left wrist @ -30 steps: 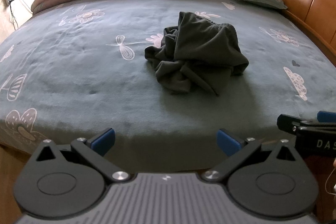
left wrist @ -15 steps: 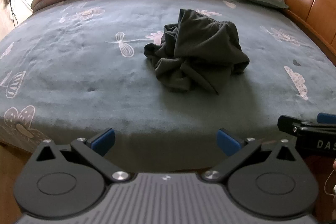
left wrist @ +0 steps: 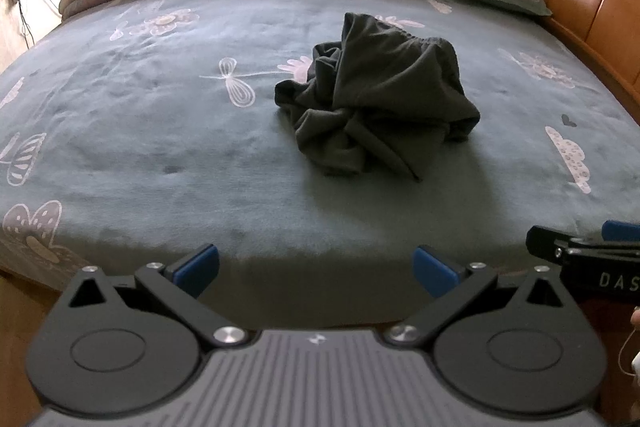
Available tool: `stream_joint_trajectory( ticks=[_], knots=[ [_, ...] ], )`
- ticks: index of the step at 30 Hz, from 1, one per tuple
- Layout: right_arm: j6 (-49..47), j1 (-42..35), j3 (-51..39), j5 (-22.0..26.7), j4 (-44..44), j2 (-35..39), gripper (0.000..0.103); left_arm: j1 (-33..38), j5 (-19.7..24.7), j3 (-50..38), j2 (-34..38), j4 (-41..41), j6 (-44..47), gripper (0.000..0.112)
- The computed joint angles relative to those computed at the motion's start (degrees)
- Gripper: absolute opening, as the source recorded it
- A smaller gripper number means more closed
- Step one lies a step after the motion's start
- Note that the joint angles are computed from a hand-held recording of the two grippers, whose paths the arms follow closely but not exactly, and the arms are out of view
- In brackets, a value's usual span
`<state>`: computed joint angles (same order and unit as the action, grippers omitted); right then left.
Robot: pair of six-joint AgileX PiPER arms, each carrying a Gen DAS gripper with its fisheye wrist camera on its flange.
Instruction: Fold clothes
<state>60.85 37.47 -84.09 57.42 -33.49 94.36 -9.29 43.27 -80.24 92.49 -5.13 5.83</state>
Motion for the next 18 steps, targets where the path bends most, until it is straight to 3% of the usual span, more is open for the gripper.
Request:
stream_joint_trajectory(
  ticks=[10,18],
  knots=[
    [-3.24,-3.02,-2.42,-1.54,2.10,3.49,0.103,-0.15,0.69,-4.39,4.80,0.36,-0.86,0.102],
    [-9.35,-7.87,-9.02,-2.84,5.38,10.41,0.103,-0.30,2.99,-15.31,14.72,1.10,-2.03,0.102]
  ],
)
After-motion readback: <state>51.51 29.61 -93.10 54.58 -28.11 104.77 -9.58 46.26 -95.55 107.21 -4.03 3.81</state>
